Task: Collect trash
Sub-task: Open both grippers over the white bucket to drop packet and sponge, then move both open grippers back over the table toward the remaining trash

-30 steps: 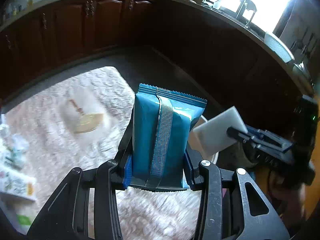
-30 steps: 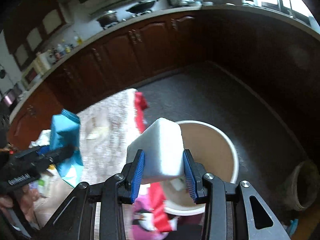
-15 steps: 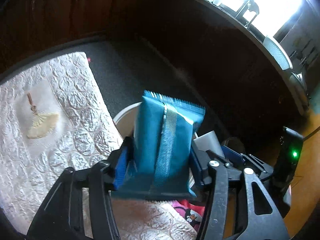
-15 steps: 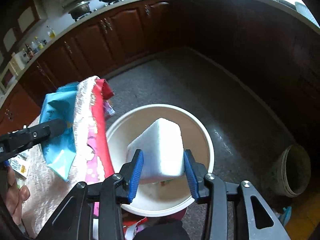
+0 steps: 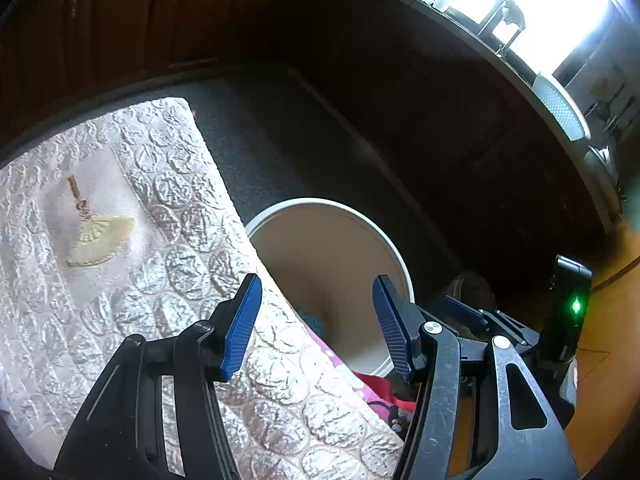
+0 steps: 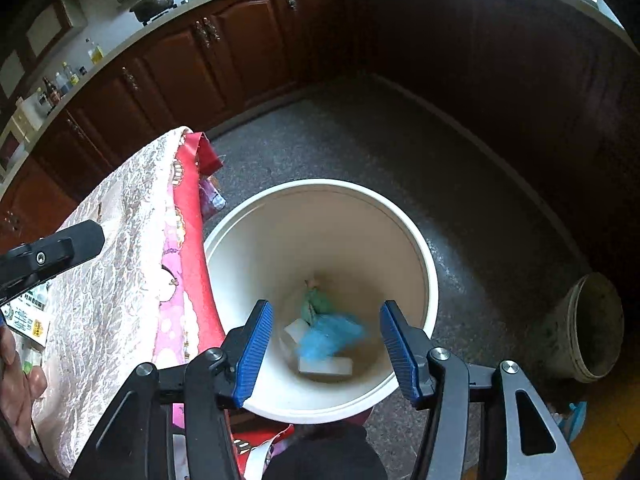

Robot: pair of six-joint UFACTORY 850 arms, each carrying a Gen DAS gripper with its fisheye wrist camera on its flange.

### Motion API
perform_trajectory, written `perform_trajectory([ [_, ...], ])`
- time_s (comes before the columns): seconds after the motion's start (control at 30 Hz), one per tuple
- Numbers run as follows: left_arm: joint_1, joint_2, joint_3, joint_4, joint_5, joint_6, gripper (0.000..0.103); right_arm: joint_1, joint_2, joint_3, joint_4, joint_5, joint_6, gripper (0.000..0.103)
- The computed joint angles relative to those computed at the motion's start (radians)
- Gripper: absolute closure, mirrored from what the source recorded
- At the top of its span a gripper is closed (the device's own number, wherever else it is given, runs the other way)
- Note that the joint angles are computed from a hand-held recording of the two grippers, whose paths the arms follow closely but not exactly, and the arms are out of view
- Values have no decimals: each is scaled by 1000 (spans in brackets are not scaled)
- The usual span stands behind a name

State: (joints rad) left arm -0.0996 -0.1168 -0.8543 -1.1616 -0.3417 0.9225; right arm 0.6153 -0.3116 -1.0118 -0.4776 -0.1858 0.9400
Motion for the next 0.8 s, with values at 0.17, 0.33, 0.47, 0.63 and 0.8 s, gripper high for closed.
perform_trajectory([
  [0.17, -1, 46, 35, 24, 37, -15, 47, 11, 6, -1, 1, 6, 8, 49],
  [0.33, 5, 107, 80, 94, 80, -76, 47, 29, 26, 3, -20, 8, 31, 42],
  [0.47, 12, 173, 131, 176, 123, -142, 47, 53, 48, 3, -51, 14, 59, 41],
  [0.63, 34, 261, 190, 356, 166, -314, 47, 88, 67, -6, -55, 22, 58, 39],
  [0.8, 82, 341, 249, 477, 165, -425, 47, 129, 73, -23, 28, 36, -36, 36],
])
